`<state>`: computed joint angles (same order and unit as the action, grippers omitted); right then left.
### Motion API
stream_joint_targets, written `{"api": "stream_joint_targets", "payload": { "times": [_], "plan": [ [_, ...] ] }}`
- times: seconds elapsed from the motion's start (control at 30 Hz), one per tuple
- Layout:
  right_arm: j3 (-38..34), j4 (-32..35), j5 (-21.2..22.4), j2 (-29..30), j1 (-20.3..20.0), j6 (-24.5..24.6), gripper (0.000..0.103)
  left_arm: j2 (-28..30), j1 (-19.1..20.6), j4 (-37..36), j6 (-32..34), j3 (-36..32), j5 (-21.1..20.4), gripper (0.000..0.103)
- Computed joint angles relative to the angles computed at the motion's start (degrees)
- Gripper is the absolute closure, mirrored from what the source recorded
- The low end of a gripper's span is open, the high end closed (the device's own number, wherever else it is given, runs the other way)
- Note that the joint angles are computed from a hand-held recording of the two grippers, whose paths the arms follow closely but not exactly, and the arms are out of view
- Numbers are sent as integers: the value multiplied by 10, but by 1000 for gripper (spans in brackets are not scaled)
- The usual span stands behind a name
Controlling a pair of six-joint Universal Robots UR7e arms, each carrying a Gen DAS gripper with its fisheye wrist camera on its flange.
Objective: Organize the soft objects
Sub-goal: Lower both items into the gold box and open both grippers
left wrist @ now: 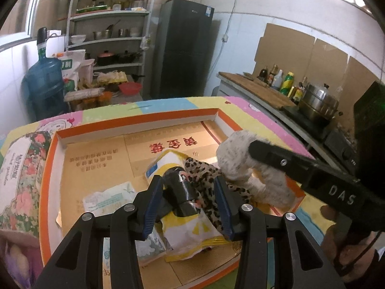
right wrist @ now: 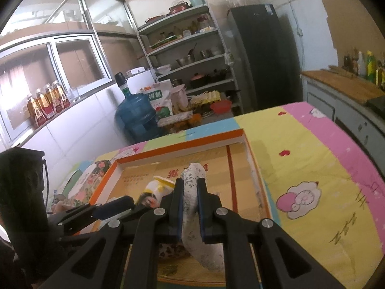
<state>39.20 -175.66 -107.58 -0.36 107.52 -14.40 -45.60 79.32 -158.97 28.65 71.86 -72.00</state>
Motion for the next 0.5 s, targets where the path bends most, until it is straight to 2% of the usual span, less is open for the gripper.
{"api": "stream_joint_targets", "payload": {
  "times": [0.07,0.13,0.23,0.5],
  "plan": [
    [-2,6,8,1,-2,8,86,-2,1,4,-1,0,-4,57],
    [-3,10,10,2,-3,11,71,-3,1,4,1,1,-3,57],
    [-1,9,12,1,-3,12,56,-8,2,1,4,5,-4,57],
    [13,-10,7,-3,4,15,55,-33,2,-25,15,34,0,57]
  ]
}}
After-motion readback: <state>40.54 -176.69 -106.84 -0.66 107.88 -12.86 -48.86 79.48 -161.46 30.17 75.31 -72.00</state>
